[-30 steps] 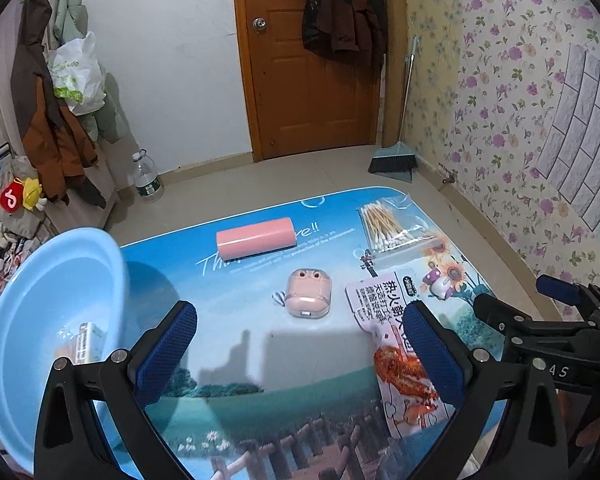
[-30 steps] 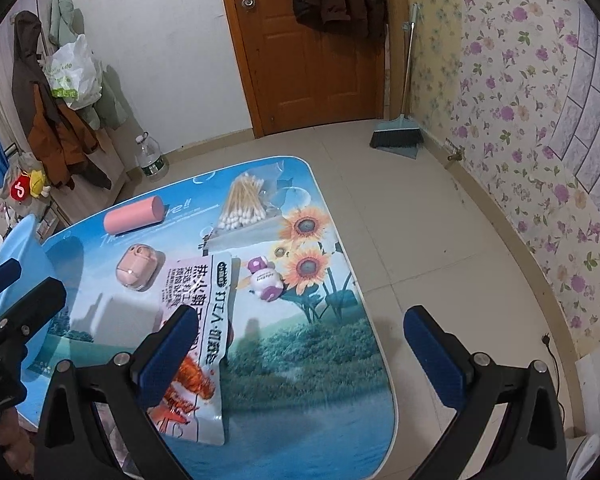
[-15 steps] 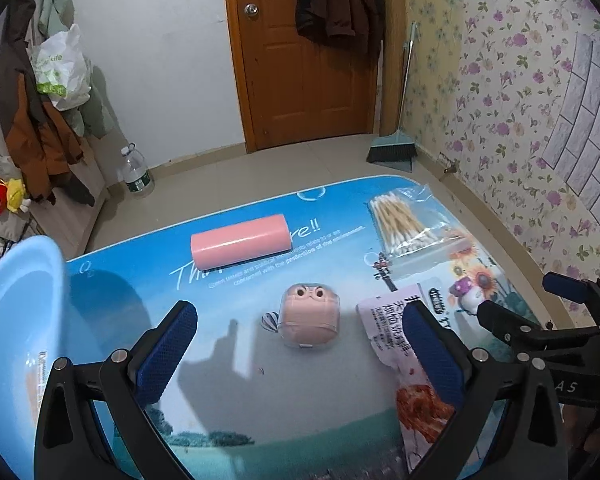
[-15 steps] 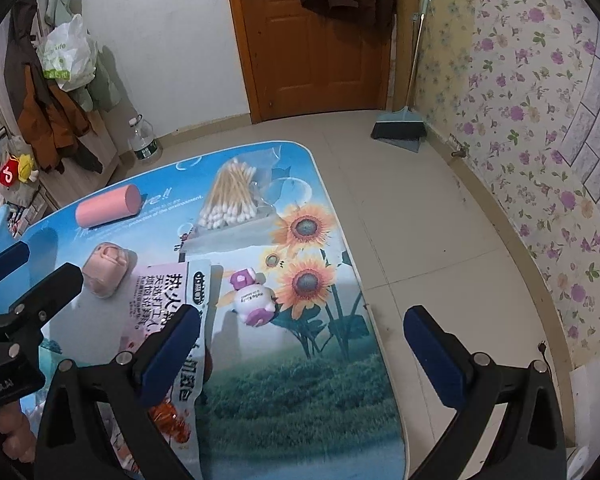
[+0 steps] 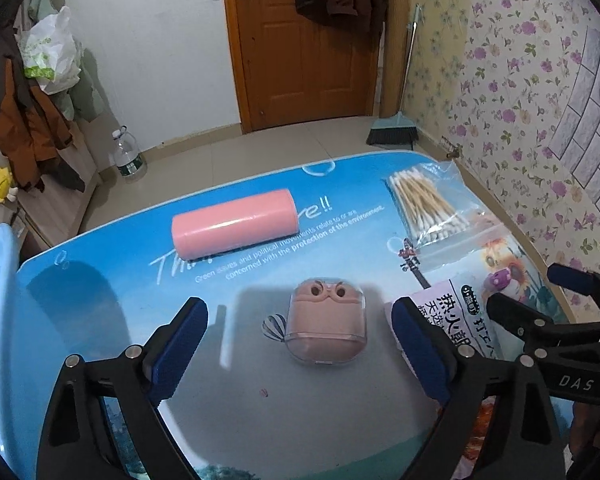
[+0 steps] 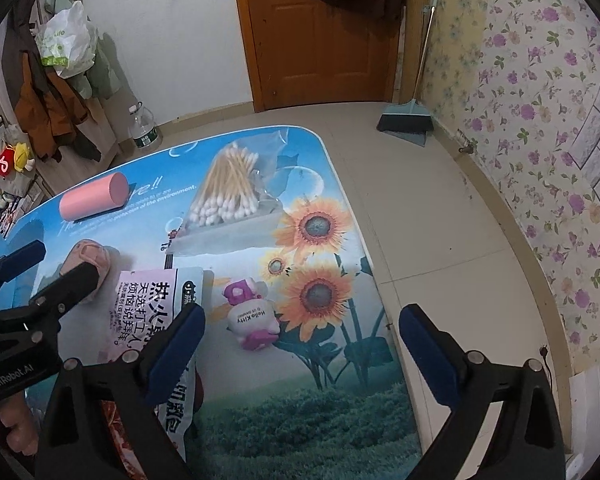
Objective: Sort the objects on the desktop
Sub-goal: 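Grasp the pink earbud case with the left tool while the right tool grasps the pink-capped white bottle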
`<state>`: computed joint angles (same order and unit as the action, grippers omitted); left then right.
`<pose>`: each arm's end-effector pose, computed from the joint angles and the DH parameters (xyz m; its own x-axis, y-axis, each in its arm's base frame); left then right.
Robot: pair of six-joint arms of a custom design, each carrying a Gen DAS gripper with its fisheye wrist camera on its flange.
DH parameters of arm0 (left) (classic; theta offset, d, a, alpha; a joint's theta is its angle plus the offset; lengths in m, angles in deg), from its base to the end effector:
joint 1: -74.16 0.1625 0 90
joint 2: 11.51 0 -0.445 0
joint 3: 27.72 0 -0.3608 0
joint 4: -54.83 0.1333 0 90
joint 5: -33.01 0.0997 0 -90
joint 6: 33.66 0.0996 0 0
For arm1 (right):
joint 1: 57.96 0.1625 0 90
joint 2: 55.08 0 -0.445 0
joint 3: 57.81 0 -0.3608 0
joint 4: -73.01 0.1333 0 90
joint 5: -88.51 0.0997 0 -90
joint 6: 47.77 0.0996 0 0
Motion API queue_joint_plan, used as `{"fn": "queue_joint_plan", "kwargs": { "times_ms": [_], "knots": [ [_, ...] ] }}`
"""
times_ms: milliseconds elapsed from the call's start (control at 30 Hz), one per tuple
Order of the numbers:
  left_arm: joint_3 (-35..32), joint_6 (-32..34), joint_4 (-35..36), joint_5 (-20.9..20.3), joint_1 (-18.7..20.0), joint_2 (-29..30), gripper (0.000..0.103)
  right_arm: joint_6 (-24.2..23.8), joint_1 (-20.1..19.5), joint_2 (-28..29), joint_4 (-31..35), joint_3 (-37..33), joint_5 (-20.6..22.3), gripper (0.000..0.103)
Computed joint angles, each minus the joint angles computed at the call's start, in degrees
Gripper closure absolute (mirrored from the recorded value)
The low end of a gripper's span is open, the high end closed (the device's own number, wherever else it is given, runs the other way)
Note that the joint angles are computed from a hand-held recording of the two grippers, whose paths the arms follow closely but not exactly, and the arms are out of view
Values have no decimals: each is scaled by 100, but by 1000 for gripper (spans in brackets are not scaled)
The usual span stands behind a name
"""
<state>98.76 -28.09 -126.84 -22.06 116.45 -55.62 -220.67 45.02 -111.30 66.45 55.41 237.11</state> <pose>-0.2263 -0.4631 0.0502 -0.5463 0.6061 -0.5781 0.7868 0.6081 -0.1060 0.1369 -0.3790 0.1263 -0.6464 0.5024 0.5743 -0.0940 0.6945 -0.7133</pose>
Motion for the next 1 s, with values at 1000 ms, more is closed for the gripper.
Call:
{"fn": "queue_joint_plan", "kwargs": {
  "times_ms": [1000],
  "knots": [
    [-170,129,293,-4,51,153,31,-527,177,182,-463,43,220,29]
  ]
}}
